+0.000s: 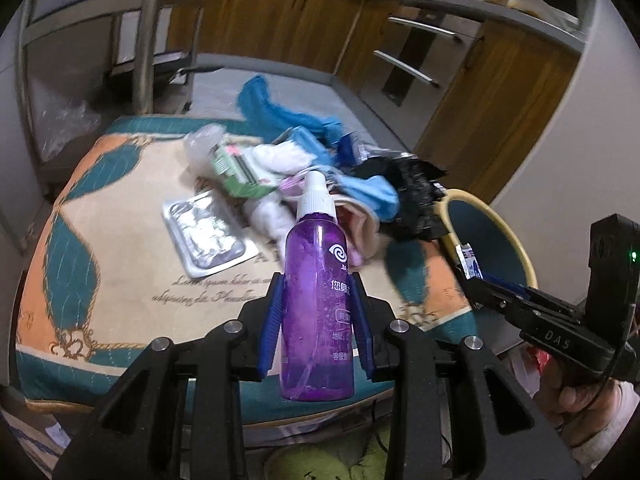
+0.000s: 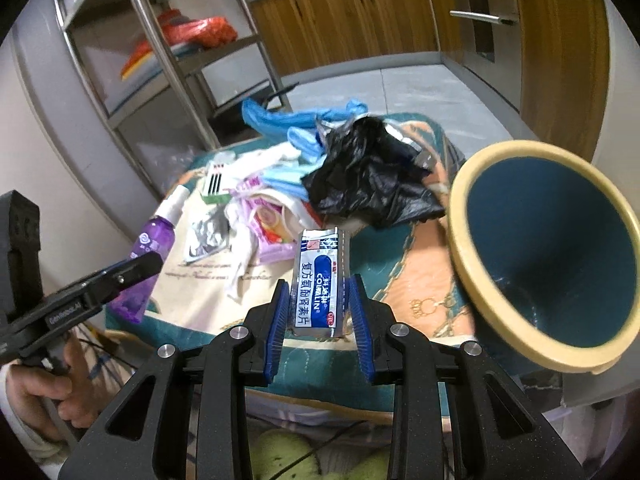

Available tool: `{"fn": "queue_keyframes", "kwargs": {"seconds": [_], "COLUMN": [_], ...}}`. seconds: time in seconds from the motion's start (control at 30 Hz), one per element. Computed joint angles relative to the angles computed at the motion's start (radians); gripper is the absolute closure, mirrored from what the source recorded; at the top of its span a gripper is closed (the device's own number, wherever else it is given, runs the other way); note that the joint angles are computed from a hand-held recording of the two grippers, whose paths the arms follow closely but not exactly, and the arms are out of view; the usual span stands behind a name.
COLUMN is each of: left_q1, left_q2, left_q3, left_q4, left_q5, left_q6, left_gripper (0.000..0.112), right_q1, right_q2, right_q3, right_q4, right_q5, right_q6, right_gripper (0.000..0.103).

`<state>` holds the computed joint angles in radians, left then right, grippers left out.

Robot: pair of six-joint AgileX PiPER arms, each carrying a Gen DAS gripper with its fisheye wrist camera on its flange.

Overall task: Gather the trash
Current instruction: 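Carry both items over the teal bin and open both grippers to drop them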

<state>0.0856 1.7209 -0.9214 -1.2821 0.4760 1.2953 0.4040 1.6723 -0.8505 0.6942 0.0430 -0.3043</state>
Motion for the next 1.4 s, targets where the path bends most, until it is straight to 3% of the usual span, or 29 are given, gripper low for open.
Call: {"fn": "queue_keyframes", "kwargs": {"seconds": [0.1, 0.2, 0.53, 1.0, 1.27, 1.4], "left_q1": [-0.043, -0.095, -0.288, -0.471, -0.532, -0.553], "left_q2": [-0.016, -0.02, 0.057, 0.339, 0.487, 0.549], "left_q3": [-0.008, -0.029, -0.221, -0.632, -0.809, -0.884], "left_q4": [0.014, 0.037, 0.134, 0.342, 0.491, 0.543], "left_q5": [-0.001, 0.001, 0.036, 0.097, 0.11, 0.133], "left_q6": [-0.011, -0.039, -0.184, -0.546, -0.696, -0.746], "left_gripper": [0.081, 0.081, 0.081, 0.081, 0.081, 0.081], "right_q1": [-0.024, -0.052, -0.248, -0.438, -0.453, -0.45], "right_q2": [-0.051, -0.094, -0.23, -0.179, -0.117, -0.085], "right_q3": [0.037, 0.069, 0.175, 0.191, 0.174, 0.154], "right_q4": [0.167, 0.142, 0.426, 0.976, 1.025, 0.907], "right_q5": [-0.006, -0.013, 0.021, 0.064, 0.035, 0.017], "right_q6": [-0.179, -0.167, -0.477, -1.02, -1.074, -0.963], "right_gripper": [0.071, 0.071, 0.071, 0.071, 0.07, 0.07]}}
